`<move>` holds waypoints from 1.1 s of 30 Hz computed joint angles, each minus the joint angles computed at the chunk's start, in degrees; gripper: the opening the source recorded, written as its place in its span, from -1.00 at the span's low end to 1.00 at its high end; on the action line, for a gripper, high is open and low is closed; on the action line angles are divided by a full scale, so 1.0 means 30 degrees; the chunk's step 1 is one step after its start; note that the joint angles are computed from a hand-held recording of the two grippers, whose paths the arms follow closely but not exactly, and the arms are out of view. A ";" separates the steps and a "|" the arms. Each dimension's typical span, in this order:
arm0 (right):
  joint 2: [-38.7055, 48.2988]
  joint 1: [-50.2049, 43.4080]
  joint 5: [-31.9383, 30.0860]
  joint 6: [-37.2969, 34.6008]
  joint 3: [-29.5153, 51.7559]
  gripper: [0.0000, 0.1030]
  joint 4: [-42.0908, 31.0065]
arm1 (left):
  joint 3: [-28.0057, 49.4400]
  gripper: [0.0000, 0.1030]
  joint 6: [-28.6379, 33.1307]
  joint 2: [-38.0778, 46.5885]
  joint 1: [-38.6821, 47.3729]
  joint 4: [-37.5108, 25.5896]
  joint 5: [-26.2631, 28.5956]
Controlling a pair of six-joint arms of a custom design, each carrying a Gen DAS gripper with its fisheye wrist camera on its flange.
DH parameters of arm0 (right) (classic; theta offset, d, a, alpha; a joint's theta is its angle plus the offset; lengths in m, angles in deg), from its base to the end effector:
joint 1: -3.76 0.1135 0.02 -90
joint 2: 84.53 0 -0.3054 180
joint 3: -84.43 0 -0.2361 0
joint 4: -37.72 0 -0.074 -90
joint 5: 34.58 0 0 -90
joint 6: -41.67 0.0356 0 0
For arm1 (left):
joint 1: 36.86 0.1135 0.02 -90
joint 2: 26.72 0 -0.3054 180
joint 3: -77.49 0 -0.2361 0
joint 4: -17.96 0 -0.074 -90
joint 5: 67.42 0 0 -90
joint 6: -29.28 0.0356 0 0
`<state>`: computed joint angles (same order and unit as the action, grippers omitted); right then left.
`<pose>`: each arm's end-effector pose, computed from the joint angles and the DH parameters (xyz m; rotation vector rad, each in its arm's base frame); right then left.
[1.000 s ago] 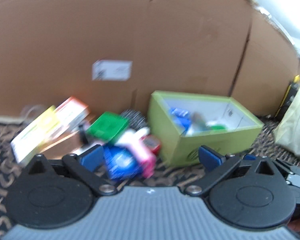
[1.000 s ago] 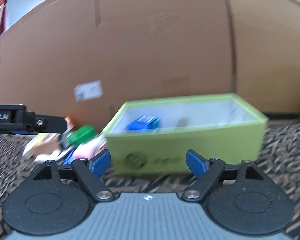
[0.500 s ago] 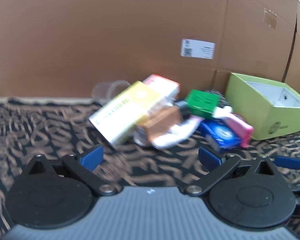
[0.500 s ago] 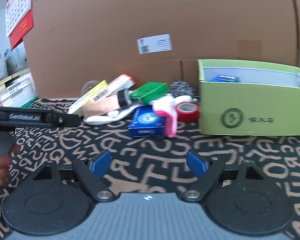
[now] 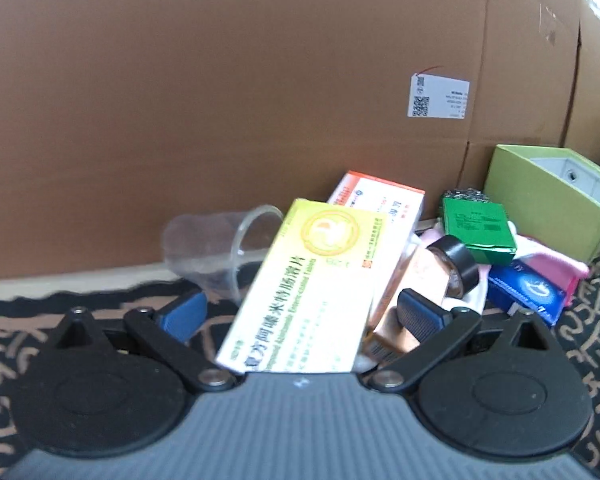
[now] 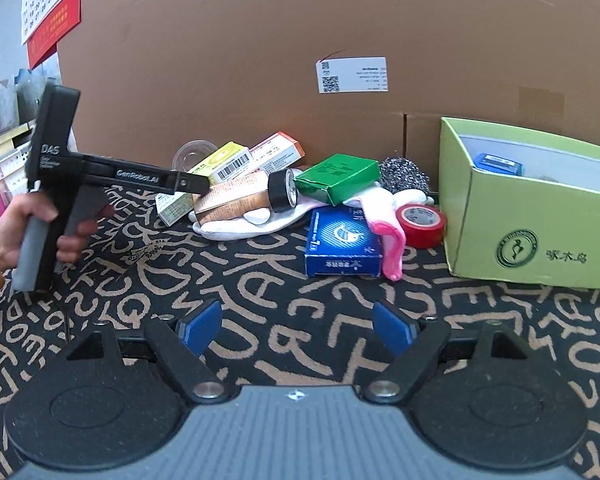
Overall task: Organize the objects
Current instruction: 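Grasp the yellow medicine box with the left gripper while the right grasps the blue medicine box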
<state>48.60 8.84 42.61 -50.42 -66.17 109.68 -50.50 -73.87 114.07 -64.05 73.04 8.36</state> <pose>0.2634 0.0313 0.0498 -0.2645 2.1050 0.2684 0.3170 -0.1530 0.0103 0.1196 2.1388 -0.1441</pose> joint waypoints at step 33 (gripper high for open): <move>-0.2008 -0.2426 -0.1995 -0.1767 -0.1503 0.18 -0.2398 | -0.2814 0.30 -1.0965 -0.3944 -0.9454 -0.8055 -0.6328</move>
